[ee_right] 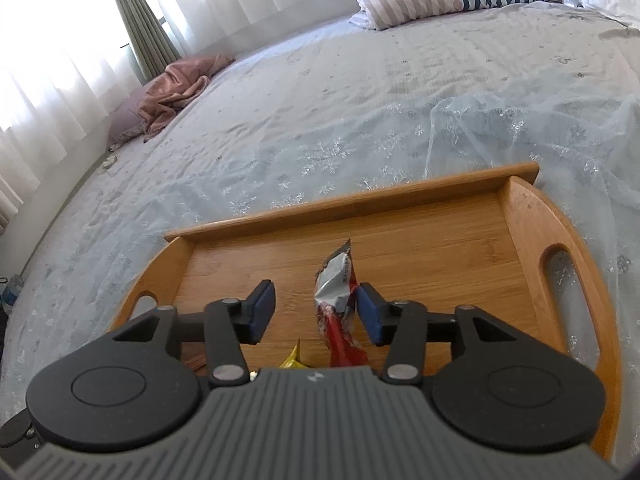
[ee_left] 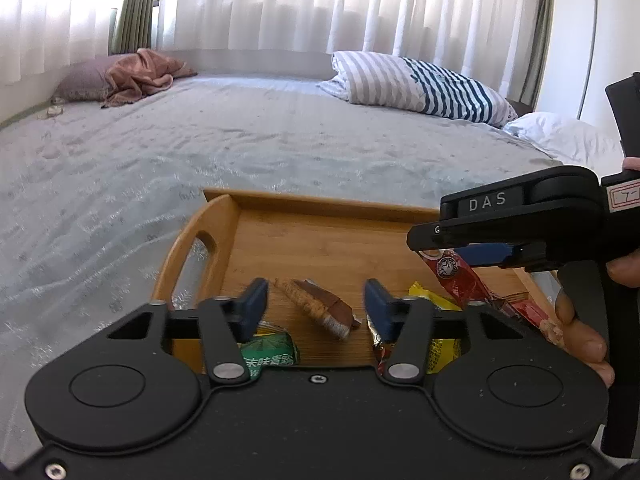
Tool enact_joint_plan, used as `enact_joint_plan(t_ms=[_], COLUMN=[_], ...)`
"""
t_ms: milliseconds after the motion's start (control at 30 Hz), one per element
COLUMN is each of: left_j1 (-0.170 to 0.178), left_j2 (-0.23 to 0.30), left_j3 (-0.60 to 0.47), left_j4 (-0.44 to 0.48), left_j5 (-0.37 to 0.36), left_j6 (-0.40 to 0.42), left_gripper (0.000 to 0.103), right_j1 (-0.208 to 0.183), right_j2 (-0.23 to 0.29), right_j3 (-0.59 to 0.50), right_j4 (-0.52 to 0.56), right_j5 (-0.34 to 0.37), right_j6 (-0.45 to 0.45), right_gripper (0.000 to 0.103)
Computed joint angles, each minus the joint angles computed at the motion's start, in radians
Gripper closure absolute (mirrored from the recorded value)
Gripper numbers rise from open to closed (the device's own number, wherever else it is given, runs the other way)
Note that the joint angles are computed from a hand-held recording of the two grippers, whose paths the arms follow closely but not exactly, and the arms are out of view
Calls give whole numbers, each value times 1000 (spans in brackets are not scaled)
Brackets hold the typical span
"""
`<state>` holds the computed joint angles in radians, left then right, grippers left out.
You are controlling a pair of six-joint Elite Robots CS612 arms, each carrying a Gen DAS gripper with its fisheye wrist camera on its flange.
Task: Organize snacks
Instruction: 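Open the right gripper to drop the red strip packet onto the tray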
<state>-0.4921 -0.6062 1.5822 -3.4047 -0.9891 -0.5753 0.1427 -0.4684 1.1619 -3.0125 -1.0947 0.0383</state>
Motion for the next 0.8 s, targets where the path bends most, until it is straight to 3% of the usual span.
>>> enact_joint_plan(t_ms=[167, 433, 800], left_j1=[-7, -26, -51], left_j2=[-15, -44, -83], left_j3=[28, 93, 194], left_j4=[-30, -71, -106], left_j5=[6, 19, 4], left_j6=[18, 22, -20], left_gripper=[23, 16, 12], right_j1=[-3, -13, -33], right_j2=[-20, -59, -101], right_j3=[47, 138, 236], right_j4=[-62, -143, -176], right_j5=[10, 59, 131], right_j6=[-60, -150, -203], right_gripper=[26, 14, 12])
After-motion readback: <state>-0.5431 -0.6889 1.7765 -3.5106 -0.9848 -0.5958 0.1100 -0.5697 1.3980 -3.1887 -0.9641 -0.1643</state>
